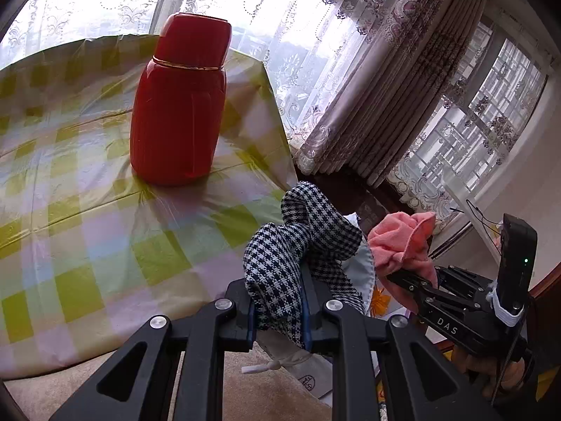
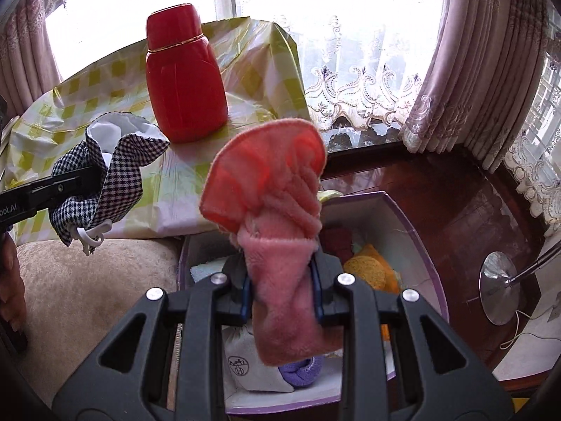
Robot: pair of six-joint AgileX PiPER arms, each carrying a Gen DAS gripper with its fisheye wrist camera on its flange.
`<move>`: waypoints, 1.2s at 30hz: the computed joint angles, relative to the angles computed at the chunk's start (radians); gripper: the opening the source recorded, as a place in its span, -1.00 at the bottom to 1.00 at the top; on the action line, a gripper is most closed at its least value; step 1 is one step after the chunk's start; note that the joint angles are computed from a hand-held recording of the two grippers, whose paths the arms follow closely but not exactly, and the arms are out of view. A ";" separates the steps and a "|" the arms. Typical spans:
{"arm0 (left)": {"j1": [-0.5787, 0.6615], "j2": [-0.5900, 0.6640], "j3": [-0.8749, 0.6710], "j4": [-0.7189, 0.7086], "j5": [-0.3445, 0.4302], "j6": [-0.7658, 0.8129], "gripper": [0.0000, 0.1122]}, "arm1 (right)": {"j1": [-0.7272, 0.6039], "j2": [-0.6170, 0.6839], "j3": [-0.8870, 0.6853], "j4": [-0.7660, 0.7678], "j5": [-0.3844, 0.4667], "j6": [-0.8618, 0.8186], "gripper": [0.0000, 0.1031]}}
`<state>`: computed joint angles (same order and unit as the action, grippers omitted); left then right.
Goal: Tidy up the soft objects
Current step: 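Carry the cap with the left tool while the right tool carries the pink towel to the box, then release the cap and pink towel into the white box by opening both tools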
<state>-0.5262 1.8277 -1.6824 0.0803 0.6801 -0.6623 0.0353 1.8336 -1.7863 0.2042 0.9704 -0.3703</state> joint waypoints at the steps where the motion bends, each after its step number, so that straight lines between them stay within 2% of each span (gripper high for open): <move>1: -0.015 0.016 -0.024 0.002 0.011 -0.004 -0.65 | -0.016 -0.007 0.012 -0.001 -0.005 0.000 -0.43; 11: -0.116 0.194 -0.314 0.023 0.154 -0.005 -0.64 | -0.143 -0.041 0.090 0.060 -0.010 -0.047 -0.33; 12: -0.119 0.215 -0.351 0.022 0.170 0.000 -0.61 | -0.151 -0.042 0.092 0.065 -0.010 -0.050 -0.29; 13: -0.123 0.239 -0.392 0.017 0.183 0.007 -0.60 | -0.157 -0.042 0.093 0.066 -0.010 -0.049 -0.16; 14: -0.124 0.258 -0.426 0.011 0.189 0.014 -0.50 | -0.160 -0.043 0.093 0.061 -0.009 -0.042 -0.05; 15: -0.121 0.271 -0.443 -0.009 0.188 0.033 -0.25 | -0.164 -0.044 0.093 0.055 -0.008 -0.038 0.20; 16: -0.121 0.288 -0.470 -0.020 0.202 0.045 -0.11 | -0.167 -0.050 0.100 0.049 -0.013 -0.037 0.38; 17: -0.125 0.296 -0.482 -0.013 0.212 0.038 0.10 | -0.169 -0.056 0.107 0.042 -0.022 -0.035 0.42; 18: -0.128 0.298 -0.482 -0.003 0.218 0.028 0.18 | -0.169 -0.064 0.116 0.035 -0.029 -0.029 0.45; 21: -0.123 0.304 -0.481 -0.015 0.250 0.018 0.19 | -0.169 -0.062 0.116 0.017 -0.031 -0.006 0.48; 25: -0.120 0.216 -0.314 -0.024 0.191 -0.038 0.22 | -0.154 -0.077 0.132 -0.016 -0.028 0.029 0.49; 28: -0.129 0.123 -0.155 -0.003 0.148 -0.109 0.33 | -0.137 -0.112 0.175 -0.053 -0.044 0.062 0.51; 32: -0.156 0.015 0.005 0.019 0.129 -0.191 0.38 | -0.117 -0.175 0.248 -0.094 -0.071 0.136 0.51; 36: -0.178 -0.028 0.089 0.011 0.137 -0.226 0.57 | -0.087 -0.216 0.285 -0.158 -0.061 0.223 0.52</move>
